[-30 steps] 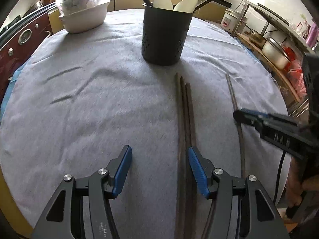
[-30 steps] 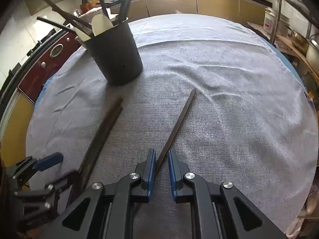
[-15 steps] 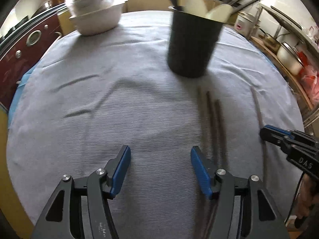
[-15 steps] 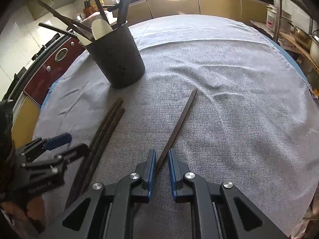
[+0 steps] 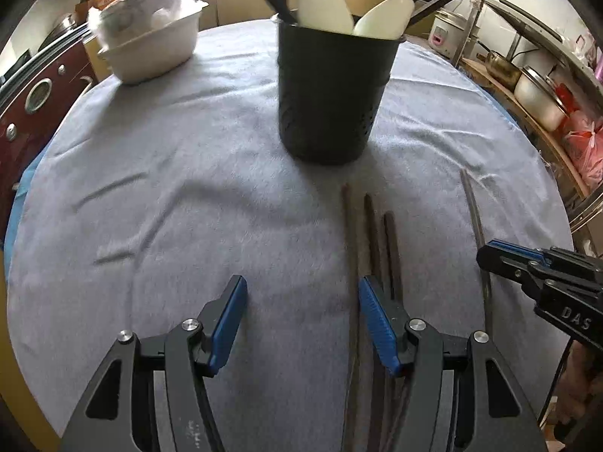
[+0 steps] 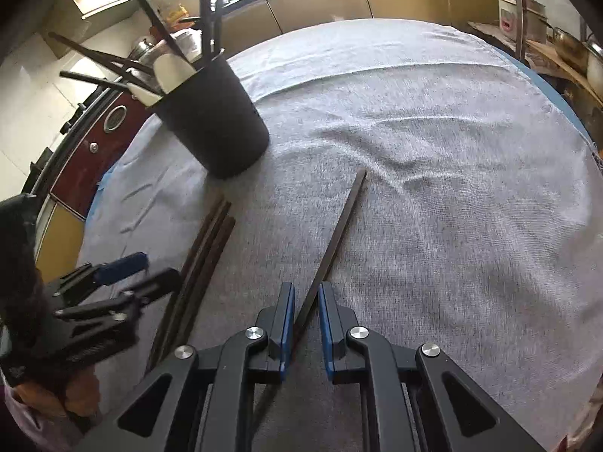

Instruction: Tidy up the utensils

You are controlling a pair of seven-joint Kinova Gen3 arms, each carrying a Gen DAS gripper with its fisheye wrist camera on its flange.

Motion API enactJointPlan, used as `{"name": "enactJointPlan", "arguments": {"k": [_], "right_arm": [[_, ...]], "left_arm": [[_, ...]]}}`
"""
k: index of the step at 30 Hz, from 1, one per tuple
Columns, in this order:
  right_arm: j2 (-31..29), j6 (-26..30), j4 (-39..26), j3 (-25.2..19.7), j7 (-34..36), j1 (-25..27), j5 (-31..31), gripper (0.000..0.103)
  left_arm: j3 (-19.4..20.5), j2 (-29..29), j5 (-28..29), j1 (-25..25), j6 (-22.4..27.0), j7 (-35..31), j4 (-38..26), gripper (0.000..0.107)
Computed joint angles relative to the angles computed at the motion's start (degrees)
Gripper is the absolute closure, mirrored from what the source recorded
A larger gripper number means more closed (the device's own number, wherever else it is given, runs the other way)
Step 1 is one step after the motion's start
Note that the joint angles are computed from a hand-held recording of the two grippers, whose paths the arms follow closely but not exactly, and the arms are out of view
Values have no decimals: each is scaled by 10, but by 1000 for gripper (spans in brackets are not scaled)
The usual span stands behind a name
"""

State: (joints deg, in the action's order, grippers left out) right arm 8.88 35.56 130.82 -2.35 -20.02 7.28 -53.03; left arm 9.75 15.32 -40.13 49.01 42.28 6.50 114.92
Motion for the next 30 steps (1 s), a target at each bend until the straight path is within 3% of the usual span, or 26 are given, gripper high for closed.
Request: {"name": "enactJointPlan", "arguments": {"k": [5,9,13,14,15,16,18,20,23,26,30], "right_arm": [[19,-17,-36,-4,-84,-27,37,88],[34,-11,-66,77,-128,-124,57,88],[41,-18,-71,176,-110,-230,36,92],[41,-30,-65,196,-87,-256,16,94],[40,-39,-58,209,-63,-272,0,94],[37,-49,-51,212,-40,-278,-15,96],[35,-40,-40,205,7,-256,-51,97],[25,1,-29,190,53,-203,-97,97],[-7,71,-13,177,123,-123,-141,97],[-35,141,6,159,193,-44,-174,97],[-62,212,25,113,252,52,-205,97]], "left_arm": [[-7,13,13,-27,-19,-47,-20,44],[-16,27,37,-52,-24,-103,-43,46],[-27,44,22,-38,7,-124,-66,71],[-13,43,9,-48,2,-114,-61,78],[11,43,-8,-64,6,-100,-59,93],[38,43,-20,-83,14,-89,-57,101],[79,38,-37,-111,18,-64,-48,102],[79,20,-56,-103,-3,-18,-21,102],[45,-22,-87,-37,16,52,6,102],[22,-60,-131,42,85,122,12,102],[-23,-88,-160,149,179,158,-5,102]]}}
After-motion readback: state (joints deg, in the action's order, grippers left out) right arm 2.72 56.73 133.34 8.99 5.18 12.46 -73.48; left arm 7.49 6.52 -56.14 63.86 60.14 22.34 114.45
